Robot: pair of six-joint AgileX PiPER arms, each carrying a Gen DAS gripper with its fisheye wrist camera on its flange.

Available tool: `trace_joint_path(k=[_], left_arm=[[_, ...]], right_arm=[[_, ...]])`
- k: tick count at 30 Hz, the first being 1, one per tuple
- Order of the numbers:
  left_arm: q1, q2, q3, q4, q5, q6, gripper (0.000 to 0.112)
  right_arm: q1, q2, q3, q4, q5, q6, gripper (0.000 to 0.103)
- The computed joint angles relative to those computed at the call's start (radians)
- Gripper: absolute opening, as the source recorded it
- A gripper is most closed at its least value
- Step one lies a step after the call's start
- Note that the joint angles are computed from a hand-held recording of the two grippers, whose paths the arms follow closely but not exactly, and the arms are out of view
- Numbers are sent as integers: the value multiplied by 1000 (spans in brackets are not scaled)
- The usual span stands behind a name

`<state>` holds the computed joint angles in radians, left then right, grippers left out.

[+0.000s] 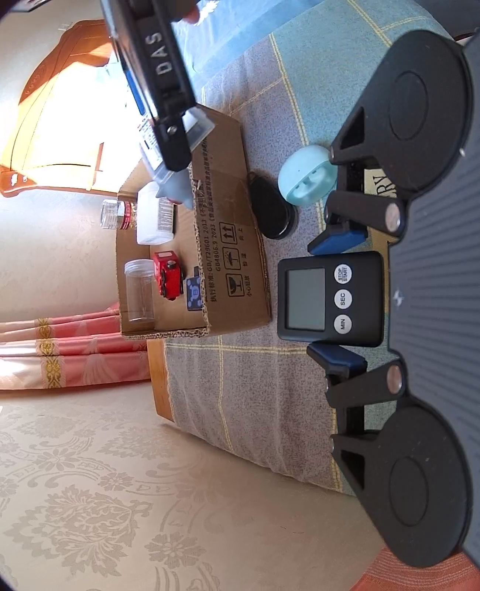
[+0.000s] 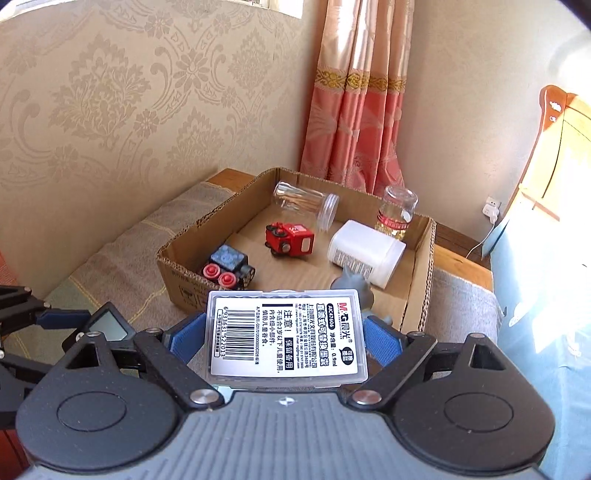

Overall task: Organize rigid objects
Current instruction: 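Drop the M&G case into the box with the right gripper while the left lowers the timer there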

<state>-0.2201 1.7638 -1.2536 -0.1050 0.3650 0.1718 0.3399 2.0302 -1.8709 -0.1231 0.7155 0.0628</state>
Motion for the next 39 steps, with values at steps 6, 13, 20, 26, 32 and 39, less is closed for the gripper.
trace_joint_path(k=[6,13,20,26,32,39], left_arm=[[-6,-1,-16,54,4,-60,51],[-11,9,-39,68,11,-69,51],[-20,22,-76,66,17,-60,51],[-41,43,-140,81,33,-82,51],[-59,98,-261,105,80,-122,51],[-75,236,-514,139,165,-168,51]], right_arm=[[-29,243,-423,41,177,-51,94],[-46,183,-281,57,100,0,103],[-43,-4,48,-3,-33,125,103],[-32,-90,189,-53,-82,234,103],[-12,-146,290,-134,-111,344,103],[-21,-193,373,-135,-155,367,103]])
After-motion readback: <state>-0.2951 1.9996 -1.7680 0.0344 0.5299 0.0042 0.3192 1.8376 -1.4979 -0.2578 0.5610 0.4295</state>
